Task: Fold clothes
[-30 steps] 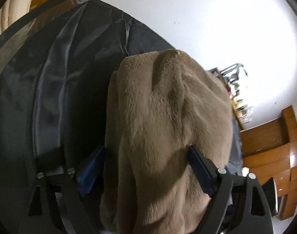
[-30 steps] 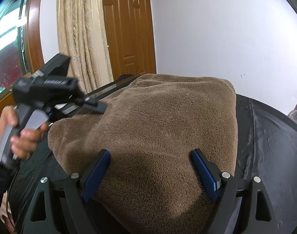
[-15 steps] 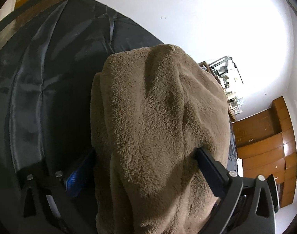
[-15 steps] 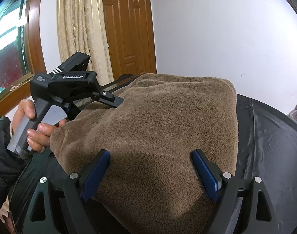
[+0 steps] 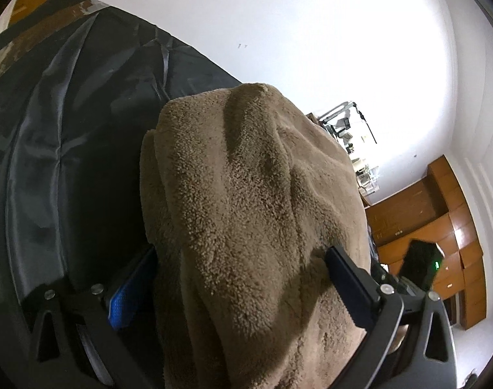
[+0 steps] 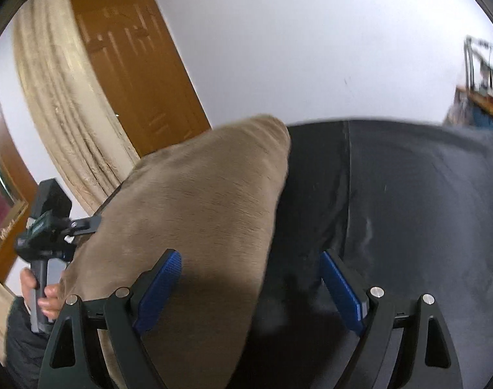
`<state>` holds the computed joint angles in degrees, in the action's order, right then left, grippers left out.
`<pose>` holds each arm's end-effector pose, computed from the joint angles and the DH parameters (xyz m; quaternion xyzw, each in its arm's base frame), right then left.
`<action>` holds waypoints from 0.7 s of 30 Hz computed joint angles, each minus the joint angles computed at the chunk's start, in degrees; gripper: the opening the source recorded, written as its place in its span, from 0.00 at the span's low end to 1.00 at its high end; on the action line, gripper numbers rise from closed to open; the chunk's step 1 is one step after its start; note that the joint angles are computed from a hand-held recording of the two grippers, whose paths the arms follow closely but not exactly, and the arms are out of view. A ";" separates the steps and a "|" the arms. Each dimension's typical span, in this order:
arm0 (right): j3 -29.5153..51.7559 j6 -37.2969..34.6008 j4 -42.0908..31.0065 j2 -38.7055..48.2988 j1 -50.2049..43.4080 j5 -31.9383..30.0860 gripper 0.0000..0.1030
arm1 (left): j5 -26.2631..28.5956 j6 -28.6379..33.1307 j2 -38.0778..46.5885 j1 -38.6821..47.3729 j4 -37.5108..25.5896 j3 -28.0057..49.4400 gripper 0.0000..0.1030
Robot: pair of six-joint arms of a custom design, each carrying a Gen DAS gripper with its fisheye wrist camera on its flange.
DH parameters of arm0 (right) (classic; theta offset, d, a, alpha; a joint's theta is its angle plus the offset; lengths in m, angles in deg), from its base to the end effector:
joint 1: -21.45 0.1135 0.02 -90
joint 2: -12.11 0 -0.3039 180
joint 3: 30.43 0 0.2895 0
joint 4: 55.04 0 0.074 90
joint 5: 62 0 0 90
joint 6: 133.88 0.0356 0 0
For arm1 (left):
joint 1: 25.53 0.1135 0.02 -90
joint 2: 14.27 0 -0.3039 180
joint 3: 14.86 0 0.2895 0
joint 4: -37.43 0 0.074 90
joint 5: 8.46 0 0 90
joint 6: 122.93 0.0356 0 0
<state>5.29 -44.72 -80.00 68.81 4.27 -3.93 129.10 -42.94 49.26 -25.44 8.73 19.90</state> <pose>0.1928 -0.0399 0.1890 0.0245 0.8968 0.1953 0.3961 0.1911 -0.0260 0.1636 0.0352 0.8850 -0.4078 0.2219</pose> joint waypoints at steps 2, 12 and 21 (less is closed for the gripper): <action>2.21 1.03 0.38 5.62 -1.34 -5.29 0.87 | 0.52 1.28 0.07 0.41 -0.95 0.33 0.99; 9.64 5.14 2.06 22.36 0.06 -15.55 0.87 | 2.54 5.55 6.60 2.09 -2.71 4.94 0.99; 11.03 2.57 1.84 26.00 1.81 -17.22 0.90 | -0.83 -5.35 3.94 -8.11 2.69 5.43 0.99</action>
<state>16.32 -42.15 -78.15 94.81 6.08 -21.15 128.26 -48.29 53.19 -33.55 11.42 25.33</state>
